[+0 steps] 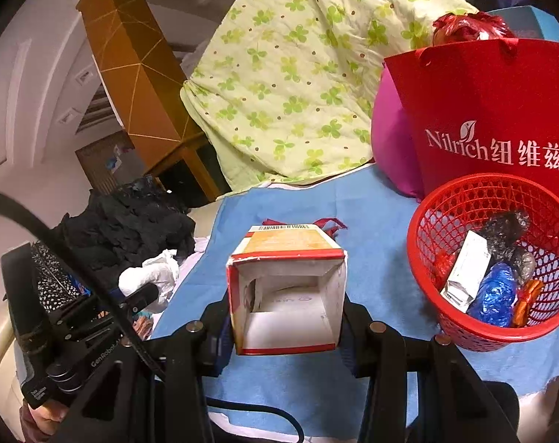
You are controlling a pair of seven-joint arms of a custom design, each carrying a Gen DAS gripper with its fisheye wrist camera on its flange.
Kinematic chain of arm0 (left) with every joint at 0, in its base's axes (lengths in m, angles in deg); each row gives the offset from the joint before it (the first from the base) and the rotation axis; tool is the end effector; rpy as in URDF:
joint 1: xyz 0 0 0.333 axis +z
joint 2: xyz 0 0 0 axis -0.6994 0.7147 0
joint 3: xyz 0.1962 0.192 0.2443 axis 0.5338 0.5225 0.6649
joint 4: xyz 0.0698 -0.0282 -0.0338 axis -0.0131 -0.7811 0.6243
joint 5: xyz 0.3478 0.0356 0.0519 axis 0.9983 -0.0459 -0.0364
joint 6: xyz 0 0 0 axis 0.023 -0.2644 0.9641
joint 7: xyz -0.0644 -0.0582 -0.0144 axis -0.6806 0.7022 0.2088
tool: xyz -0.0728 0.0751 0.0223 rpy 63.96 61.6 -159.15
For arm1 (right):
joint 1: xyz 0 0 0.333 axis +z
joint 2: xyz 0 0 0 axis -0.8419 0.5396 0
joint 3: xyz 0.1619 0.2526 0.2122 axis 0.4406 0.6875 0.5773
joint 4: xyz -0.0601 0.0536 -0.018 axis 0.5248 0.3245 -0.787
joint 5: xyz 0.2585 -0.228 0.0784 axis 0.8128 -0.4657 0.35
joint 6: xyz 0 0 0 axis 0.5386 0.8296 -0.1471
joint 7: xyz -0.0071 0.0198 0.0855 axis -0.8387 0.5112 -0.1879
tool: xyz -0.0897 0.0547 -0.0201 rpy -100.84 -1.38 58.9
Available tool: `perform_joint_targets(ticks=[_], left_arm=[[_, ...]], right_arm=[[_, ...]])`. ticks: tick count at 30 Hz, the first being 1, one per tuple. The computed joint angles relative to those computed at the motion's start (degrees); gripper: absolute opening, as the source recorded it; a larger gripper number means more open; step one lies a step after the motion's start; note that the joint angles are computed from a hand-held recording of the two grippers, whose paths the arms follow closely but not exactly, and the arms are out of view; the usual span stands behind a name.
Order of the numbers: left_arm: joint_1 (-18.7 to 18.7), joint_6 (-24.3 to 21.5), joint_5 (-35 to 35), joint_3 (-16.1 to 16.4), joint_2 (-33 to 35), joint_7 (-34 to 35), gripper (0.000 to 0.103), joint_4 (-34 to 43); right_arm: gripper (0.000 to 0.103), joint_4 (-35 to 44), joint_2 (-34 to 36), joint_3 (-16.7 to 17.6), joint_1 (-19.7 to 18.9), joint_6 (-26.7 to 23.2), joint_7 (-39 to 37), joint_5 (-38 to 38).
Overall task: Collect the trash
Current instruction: 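Lift the tissue and box and carry both toward the red mesh basket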
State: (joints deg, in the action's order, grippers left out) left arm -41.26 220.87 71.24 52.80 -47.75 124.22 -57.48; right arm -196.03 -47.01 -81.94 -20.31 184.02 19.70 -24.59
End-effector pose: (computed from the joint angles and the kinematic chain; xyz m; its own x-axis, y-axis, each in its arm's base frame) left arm 0.5561 -0.0547 0.6093 -0.1219 -0.9646 -0.2339 -0.5101 0.2631 -0.8189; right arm 0.5248 0.2529 0.5727 0.1589 -0.8837 -0.4403 -0.5267 0.3013 -0.7949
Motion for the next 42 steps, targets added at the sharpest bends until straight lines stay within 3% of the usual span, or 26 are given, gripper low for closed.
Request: perform_joint_targets(ticks=[3, 5, 9, 18, 20, 36, 42], left_arm=[[-0.12, -0.18, 2.32, -0.14, -0.30, -1.60, 0.032, 0.02], [-0.19, -0.39, 2.38, -0.35, -0.41, -1.66, 0.032, 0.01], [-0.40, -0.99, 2.89, -0.72, -0.38, -1.93, 0.032, 0.23], [-1.24, -2.15, 2.58, -0.98, -0.03, -0.92, 0.032, 0.82], [-1.48, -2.45, 1.62, -1.11, 0.04, 0.20, 0.032, 0.94], [-3.30, -3.75, -0.46, -1.65, 0.55, 3.58, 0.032, 1.51], [-3.90, -4.15, -1.30, -1.79, 0.72, 4.68, 0.032, 1.61]], right_arm=[[0.049, -0.52, -0.41, 0.06, 0.04, 0.85, -0.53, 0.74], [0.049, -1.06, -0.62, 3.77, -4.02, 1.45, 1.21, -1.26], [0.049, -1.76, -0.93, 6.67, -7.24, 2.20, 2.40, -2.74], [0.049, -3.93, -1.97, 10.74, -12.72, 3.76, 6.89, -7.14], [0.049, -4.30, -2.29, 9.99, -11.74, 4.10, 6.05, -5.93], [0.049, -7.57, -4.25, 12.11, -16.43, 6.26, 12.40, -11.35], [0.049, -8.58, -5.02, 11.89, -16.12, 7.04, 11.04, -9.31]])
